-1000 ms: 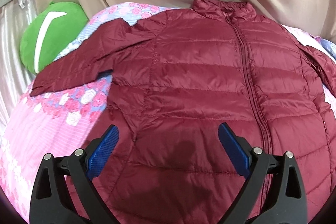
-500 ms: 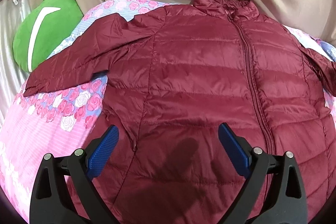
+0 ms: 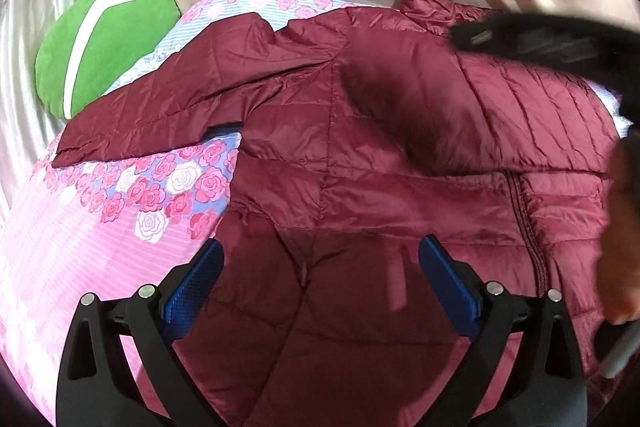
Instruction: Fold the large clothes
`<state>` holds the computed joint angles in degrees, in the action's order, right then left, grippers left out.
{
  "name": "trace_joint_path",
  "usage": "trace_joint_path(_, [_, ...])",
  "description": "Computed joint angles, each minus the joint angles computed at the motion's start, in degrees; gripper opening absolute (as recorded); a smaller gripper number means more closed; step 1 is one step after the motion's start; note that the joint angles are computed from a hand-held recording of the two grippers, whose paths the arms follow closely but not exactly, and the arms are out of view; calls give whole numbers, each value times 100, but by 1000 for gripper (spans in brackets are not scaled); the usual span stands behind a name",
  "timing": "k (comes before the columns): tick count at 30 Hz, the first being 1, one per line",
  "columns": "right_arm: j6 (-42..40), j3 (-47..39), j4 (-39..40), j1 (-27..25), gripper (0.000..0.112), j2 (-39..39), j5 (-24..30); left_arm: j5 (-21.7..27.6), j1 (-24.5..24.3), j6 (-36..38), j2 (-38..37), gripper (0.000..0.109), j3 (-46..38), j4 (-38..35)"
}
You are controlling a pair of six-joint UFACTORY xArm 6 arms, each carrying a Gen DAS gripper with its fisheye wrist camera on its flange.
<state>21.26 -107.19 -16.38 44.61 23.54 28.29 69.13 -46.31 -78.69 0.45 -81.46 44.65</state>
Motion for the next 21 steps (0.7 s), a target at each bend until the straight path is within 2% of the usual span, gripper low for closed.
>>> trace_joint_path(1, [241,180,-157,-54,55,-150,-120,-63,34,1,-16,96,37,-27])
trace_joint_path(4, [924,757,-748,-285,58,-656,-233,-281,123,44,-21,96,89,-153])
trace_joint_path(7, [1543,1354,-1421,-550,61,-1167,-84,-518,200,146,-52,96,130,-291])
trace_joint_path(10, [2034,1995,-1998,-930,63,-1693,121,-1039,426,302,-145,98,203,-537])
trace_joint_path(11, [2125,2141,-2052,-1053,64,-1797,145,-1406,610,447,-165,98,229,-719])
trace_joint_path(17, [2571,2476,-1634,-1878,65,-1930,386,-2249,1372,1107,355,98,-203,-1597])
trace_joint_path(18, [2608,2416,-1601,-1945,65,-1871,493,-2287,1451,1198,471,96,-298,-1754])
trace_joint_path(21, [2664,2206,-1622,-2066,65,-1662,735,-2166,1578,1460,902,73,-739,-1962])
